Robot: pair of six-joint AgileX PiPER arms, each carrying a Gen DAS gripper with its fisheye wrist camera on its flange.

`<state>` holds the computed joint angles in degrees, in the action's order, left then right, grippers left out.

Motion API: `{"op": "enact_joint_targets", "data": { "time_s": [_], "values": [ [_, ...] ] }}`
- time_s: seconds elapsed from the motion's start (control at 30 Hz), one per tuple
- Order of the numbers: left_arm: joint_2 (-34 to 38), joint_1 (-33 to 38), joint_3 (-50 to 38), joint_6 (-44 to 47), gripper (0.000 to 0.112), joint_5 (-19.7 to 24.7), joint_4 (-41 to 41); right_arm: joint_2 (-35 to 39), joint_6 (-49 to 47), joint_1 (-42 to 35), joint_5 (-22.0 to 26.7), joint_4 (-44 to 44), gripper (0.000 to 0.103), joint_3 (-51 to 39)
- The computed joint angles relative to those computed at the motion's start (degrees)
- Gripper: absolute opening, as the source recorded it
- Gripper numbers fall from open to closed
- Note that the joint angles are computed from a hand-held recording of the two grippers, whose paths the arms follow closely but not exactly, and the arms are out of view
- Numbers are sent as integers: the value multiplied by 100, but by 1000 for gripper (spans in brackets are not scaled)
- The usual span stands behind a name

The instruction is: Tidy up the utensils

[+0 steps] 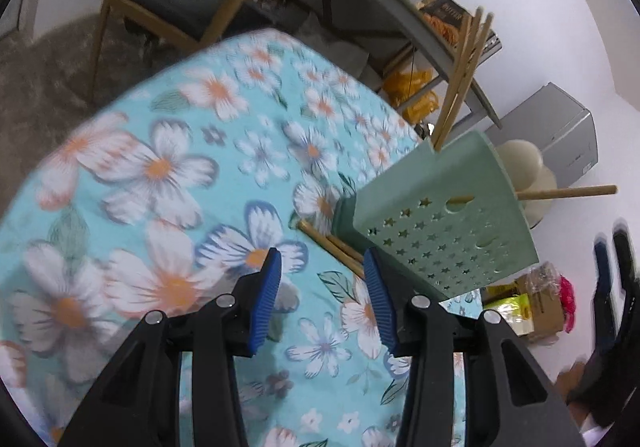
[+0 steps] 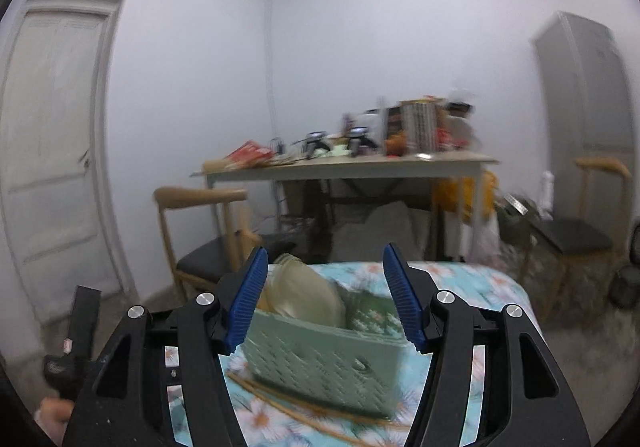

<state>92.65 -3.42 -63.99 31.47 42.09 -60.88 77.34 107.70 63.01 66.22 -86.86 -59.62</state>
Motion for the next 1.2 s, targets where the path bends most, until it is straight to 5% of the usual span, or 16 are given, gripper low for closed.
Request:
{"op": "enact_joint_targets", "data": {
  "time_s": [0.07,0.2,0.43,0.57,0.67,0.8,0.9,1.2],
  "values": [
    [299,0,-146,7,40,174,-209,-260,305,126,346,123,58,514],
    [1047,73,-531,-209,31,616,-713,-494,-207,-453,-205,645,58,908],
    [1266,24,-622,-602,28,386,-1248,-793,45,-2273,-2719,1188,56,1753],
    [1223,-166,-547,-882,12,-162,-1087,-917,-361,-3308,-4275,1833,56,2003],
    [1200,-169,-454,-679,11,-281,-1314,-899,-907,-3659,-4864,2465,55,2069],
    [980,-16,-154,-479,11,-436,-1416,-811,-1710,-3587,-4951,3010,52,1968],
    [727,186,41,-668,11,-653,-1108,-660,-1645,-3218,-4675,2618,52,1825],
    [632,1479,33,-453,11,506,-639,-688,-2313,-2921,-4348,3021,50,1720]
  ]
}}
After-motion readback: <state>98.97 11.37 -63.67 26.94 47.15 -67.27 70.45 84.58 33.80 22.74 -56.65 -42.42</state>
